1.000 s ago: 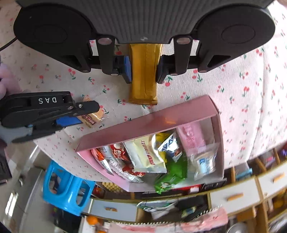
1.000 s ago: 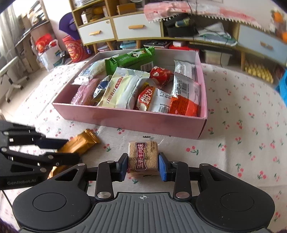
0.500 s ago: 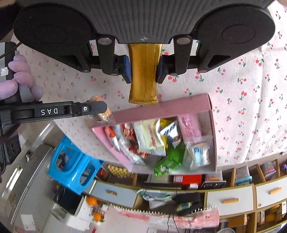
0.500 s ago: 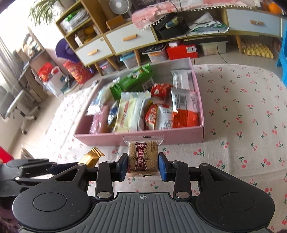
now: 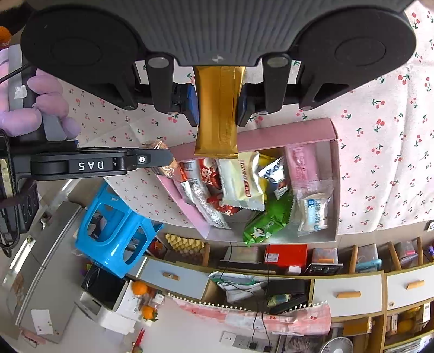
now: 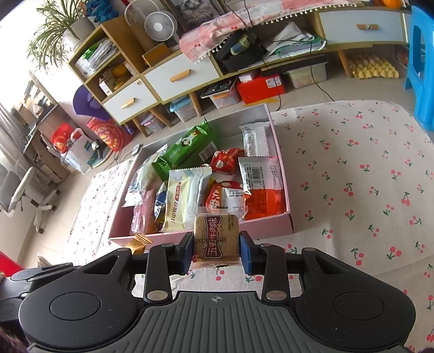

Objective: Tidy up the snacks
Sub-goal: 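Carry the gold bar and cake packet over the pink box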

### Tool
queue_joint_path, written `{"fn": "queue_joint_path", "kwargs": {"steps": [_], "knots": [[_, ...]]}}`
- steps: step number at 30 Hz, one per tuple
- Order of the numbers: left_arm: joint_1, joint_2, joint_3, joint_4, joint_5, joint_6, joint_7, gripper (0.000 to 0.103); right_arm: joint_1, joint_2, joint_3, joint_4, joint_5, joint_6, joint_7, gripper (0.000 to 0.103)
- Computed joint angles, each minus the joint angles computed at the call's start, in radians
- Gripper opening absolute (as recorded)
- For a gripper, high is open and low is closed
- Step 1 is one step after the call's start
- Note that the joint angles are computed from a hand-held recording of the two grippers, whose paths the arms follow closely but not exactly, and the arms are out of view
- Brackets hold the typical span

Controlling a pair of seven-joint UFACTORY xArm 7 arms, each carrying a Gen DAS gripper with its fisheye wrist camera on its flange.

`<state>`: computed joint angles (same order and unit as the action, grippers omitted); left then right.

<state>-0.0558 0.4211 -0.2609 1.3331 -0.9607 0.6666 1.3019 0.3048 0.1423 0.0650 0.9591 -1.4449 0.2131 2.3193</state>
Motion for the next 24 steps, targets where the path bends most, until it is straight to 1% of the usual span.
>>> {"fn": "queue_joint_path", "kwargs": {"steps": [8,19,22,24], "knots": [[0.001,-0.006,0.001,-0.011,-0.010,-0.011,0.010,0.027,0.002,0.000,0.001,0.002,-0.011,0.005,0.003,0.033],[0.004,0.004,-0.004,0.002,-0.018,-0.023,0.004,0.027,0.006,0.012,-0.004,0.013,0.021,0.002,-0.034,0.033],[-0.011,0.028,-0.007,0.044,-0.007,-0.051,-0.003,0.027,-0.001,0.017,-0.010,0.023,0.062,-0.002,-0.087,0.033],[-0.023,0.064,-0.010,0.098,0.012,-0.058,-0.045,0.027,-0.004,0.018,-0.025,0.037,0.055,0.001,-0.082,0.033]]}}
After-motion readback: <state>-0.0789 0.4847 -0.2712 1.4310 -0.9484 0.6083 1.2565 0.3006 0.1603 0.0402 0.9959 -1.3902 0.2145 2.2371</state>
